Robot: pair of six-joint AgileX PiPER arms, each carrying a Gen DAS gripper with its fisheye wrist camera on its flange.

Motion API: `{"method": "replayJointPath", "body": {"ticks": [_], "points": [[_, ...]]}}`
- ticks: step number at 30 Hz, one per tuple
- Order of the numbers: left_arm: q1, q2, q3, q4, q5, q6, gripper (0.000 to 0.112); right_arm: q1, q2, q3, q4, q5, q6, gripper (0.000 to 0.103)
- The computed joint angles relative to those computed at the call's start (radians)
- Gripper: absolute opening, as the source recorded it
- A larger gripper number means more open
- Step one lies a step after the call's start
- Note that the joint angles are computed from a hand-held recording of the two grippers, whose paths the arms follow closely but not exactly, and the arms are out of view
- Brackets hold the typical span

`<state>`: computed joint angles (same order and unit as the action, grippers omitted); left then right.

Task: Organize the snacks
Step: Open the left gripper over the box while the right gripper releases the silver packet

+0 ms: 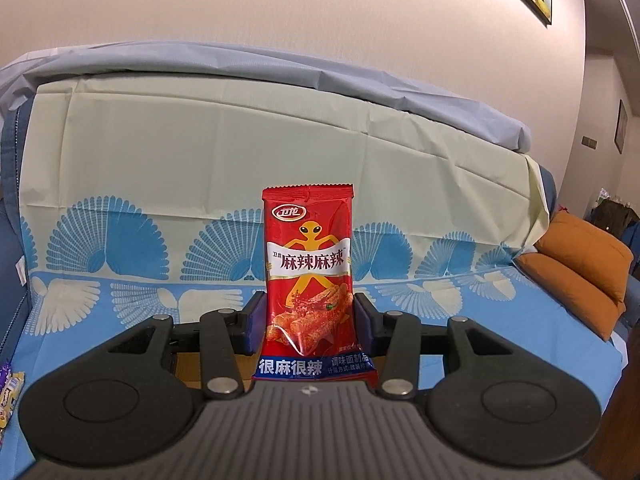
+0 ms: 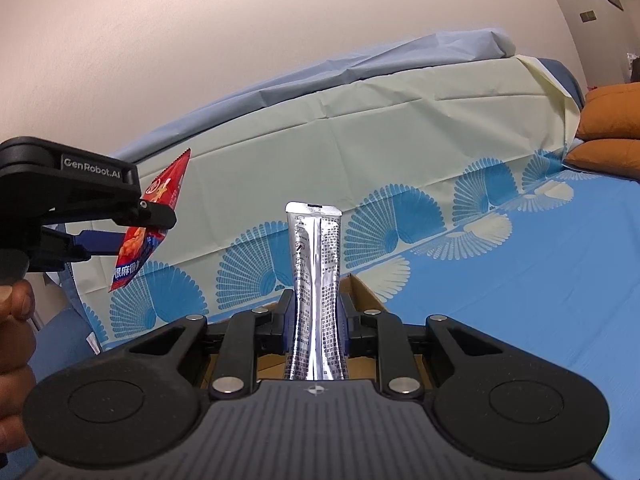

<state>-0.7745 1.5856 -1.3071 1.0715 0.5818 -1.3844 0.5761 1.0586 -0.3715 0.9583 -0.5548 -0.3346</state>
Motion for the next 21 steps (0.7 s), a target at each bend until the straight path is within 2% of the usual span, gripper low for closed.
{"method": "replayJointPath", "body": {"ticks": [2,4,5,6,8,10,13,14,15,18,21], "points": [[0.005,-0.007,0.001,-0.025,-0.024,0.033,0.052,0.006,0.002,0.0,-0.007,-0.008,0.011,0.024],[0.017,-0.017,0.006,-0.086,-0.051,0.12,0.071,0.008,0.016,-0.01,-0.004,0.01,0.001,0.03],[0.012,-0.031,0.025,-0.063,-0.042,0.107,0.081,0.033,0.027,-0.022,0.046,-0.006,-0.052,0.039],[0.0,-0.058,0.062,0.001,-0.024,0.056,0.081,0.064,0.033,-0.028,0.092,-0.033,-0.101,0.057],[-0.006,-0.134,0.172,0.122,-0.027,-0.05,0.08,0.109,0.031,-0.022,0.103,-0.076,-0.116,0.069],[0.011,-0.232,0.301,0.194,-0.042,-0.133,0.071,0.137,0.028,-0.022,0.109,-0.086,-0.135,0.07],[0.065,-0.384,0.491,0.229,-0.033,-0.175,0.045,0.189,0.033,-0.035,0.176,-0.11,-0.217,0.071],[0.096,-0.439,0.562,0.233,-0.031,-0.178,0.031,0.21,0.032,-0.035,0.196,-0.126,-0.239,0.071],[0.134,-0.484,0.617,0.228,-0.038,-0.163,0.023,0.231,0.029,-0.036,0.214,-0.143,-0.259,0.071],[0.259,-0.587,0.82,0.357,-0.022,-0.215,0.017,0.296,0.024,-0.036,0.259,-0.191,-0.304,0.071],[0.383,-0.601,1.002,0.564,0.004,-0.364,0.017,0.37,0.025,-0.038,0.298,-0.244,-0.349,0.07]]}}
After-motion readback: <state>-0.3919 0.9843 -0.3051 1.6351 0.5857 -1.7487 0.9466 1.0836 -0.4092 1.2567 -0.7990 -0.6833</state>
